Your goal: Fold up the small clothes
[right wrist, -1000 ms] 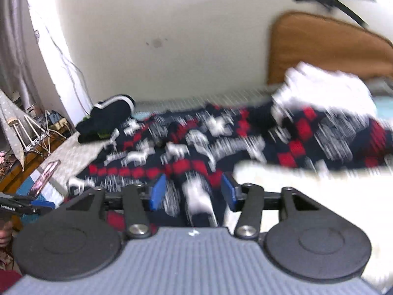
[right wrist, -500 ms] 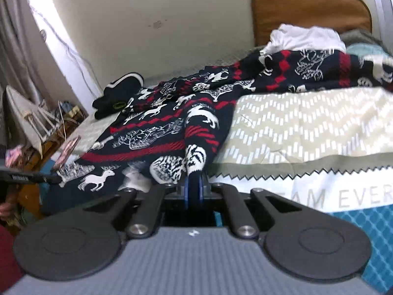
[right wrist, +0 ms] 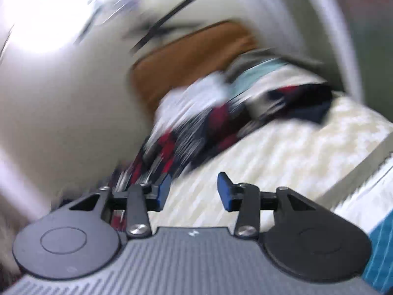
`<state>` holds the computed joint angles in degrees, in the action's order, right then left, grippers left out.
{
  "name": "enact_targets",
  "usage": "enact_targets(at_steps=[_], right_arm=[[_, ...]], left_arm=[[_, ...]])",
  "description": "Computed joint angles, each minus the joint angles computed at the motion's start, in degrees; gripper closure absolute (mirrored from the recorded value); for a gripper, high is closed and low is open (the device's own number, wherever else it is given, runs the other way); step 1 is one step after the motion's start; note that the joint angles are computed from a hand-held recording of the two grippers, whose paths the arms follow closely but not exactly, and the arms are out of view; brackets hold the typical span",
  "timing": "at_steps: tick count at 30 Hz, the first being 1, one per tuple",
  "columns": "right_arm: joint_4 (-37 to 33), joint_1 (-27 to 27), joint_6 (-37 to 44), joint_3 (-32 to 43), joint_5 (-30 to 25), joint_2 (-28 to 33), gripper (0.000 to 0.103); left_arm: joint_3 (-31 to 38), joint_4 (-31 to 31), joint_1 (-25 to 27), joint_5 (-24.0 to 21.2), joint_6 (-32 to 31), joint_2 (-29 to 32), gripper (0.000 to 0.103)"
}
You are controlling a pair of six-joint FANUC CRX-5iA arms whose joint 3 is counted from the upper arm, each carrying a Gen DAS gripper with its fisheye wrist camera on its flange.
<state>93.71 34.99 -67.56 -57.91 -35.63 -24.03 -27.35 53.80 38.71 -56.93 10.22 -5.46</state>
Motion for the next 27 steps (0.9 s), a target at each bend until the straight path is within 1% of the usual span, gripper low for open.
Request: enact_targets(at_steps=[1,2,3,4,5,6,7,8,9,10,11,13,16,17,18,19,20,21,22,23,25,27], right_arm=[[4.69,-5.00,-6.20,-0.85,2.60,-0.14,0.057],[7.27,-8.34,-10.69,-1.00,3.65,0.43,0.057],[7.28,-9.68,-12.20,-0.81,3.21,1.19,0.057],[4.29,-9.02,-10.77,-0.24,0.54,2.35,0.057],[-1.63,-6.37,-7.32,1.04,-4.32,3.83,0.057],[-4.54,-5.50,-6.85,1.54,-7.40,4.60,0.057],[-4.46,-6.63,-9.38,0.95,-7.47,3.99,0.057],[-1.37,-9.54,-14.32,-0.24,-4.55,3.03,0.057],[4.53,-14.06,-20.78,-1.56,-0.14,2.00,0.057],[7.85,-16.61,-24.39,-2.26,1.86,1.31,0.057],[8.92,-17.55,-24.99,-2.06,2.28,1.59,0.057],[8.87,-18.56,-22.71,-1.02,2.98,2.57,0.057],[9.98,-21.40,-23.37,-0.01,5.89,3.97,0.057],[12.21,-24.06,-24.84,-0.14,8.37,3.93,0.057],[15.03,-26.41,-27.08,-0.19,10.43,4.05,0.057],[18.14,-28.88,-29.13,0.09,12.82,4.32,0.070],[19.11,-30.30,-29.09,0.33,14.47,4.34,0.095],[17.62,-30.18,-27.42,0.97,14.60,4.88,0.094],[14.17,-28.07,-24.89,1.54,11.88,5.10,0.095],[13.69,-26.77,-24.07,2.20,9.32,4.95,0.095],[16.75,-25.51,-22.18,4.71,6.00,4.45,0.096],[22.23,-24.55,-18.74,8.89,4.73,4.72,0.096]], left_arm=[[0.85,2.09,-2.76,1.81,-0.09,1.36,0.071],[1.85,3.58,-5.37,3.52,0.45,2.80,0.070],[3.26,4.30,-7.86,4.60,1.79,4.35,0.070],[4.82,4.78,-9.89,4.97,2.89,6.16,0.070],[6.36,5.28,-12.06,5.53,3.88,7.98,0.070],[7.40,5.91,-14.15,6.45,4.17,9.40,0.069],[8.42,6.41,-16.23,7.83,4.24,10.82,0.068],[8.77,6.97,-17.85,9.14,3.74,11.83,0.067],[9.91,6.90,-20.03,10.62,4.00,13.37,0.067],[10.86,6.57,-21.33,11.19,4.17,14.72,0.067],[12.18,5.93,-22.94,11.81,5.11,16.38,0.067],[13.95,5.02,-25.09,12.73,6.31,18.98,0.067],[16.11,3.44,-27.45,13.61,7.55,22.27,0.069],[16.81,2.35,-28.03,13.56,8.34,23.30,0.071],[17.59,0.88,-28.26,13.20,9.45,24.20,0.075],[17.47,0.84,-28.77,13.91,8.86,24.72,0.076],[15.19,3.02,-29.92,17.36,5.26,23.67,0.076],[14.28,2.85,-30.60,19.24,3.04,23.00,0.076],[14.07,2.00,-30.83,20.04,2.53,22.57,0.077],[13.99,1.45,-30.86,20.16,2.25,22.31,0.078],[14.92,0.35,-29.95,17.70,3.00,22.41,0.077],[14.52,3.05,-28.89,15.50,1.91,21.99,0.073]])
